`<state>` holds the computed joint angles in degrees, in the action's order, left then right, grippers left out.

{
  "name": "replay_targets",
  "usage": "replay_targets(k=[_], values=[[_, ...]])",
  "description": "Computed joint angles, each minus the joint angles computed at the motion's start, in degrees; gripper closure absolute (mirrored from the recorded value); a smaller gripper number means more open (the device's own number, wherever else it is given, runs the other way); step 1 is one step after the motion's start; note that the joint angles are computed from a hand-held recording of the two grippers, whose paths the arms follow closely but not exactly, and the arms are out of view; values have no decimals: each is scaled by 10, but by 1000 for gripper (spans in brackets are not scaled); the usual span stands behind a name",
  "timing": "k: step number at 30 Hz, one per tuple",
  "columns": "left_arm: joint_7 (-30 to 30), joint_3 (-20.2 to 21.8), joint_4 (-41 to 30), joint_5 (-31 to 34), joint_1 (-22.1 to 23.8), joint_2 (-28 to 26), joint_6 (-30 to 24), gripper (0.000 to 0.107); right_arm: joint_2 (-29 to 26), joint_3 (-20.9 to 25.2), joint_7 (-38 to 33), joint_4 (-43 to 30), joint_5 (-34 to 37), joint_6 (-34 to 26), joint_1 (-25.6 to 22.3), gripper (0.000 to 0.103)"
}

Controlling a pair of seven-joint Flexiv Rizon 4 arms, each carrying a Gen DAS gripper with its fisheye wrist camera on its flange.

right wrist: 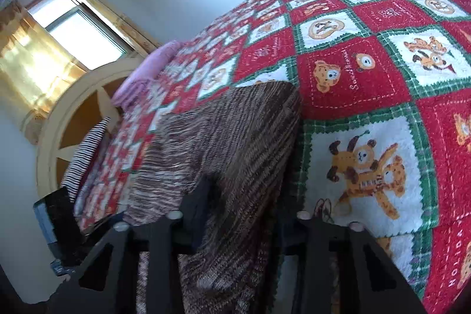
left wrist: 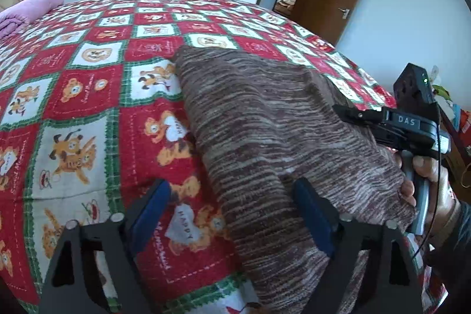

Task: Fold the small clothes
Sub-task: 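Move both tools to one end of the sweater strip and close on it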

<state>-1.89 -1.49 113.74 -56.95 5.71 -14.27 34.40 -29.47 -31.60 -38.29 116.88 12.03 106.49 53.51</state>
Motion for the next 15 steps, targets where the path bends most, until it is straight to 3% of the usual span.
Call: replay_targets(k=[6,11,14,15], values=[[-11,3,-20,19,17,-9,-74,40,-6,4,12,4,30,23,-2,71],[-34,3,-24,34,10,-12,-70,33,-8,-7,5,2,37,11,9,72],[-19,2,-15,28,8,-4,-61,35,-10,-8,-10,5,36,30,15,74],[-15,3,-18,28,14,-6,-80,46,-10,-8,-13,4,40,29,16,74]])
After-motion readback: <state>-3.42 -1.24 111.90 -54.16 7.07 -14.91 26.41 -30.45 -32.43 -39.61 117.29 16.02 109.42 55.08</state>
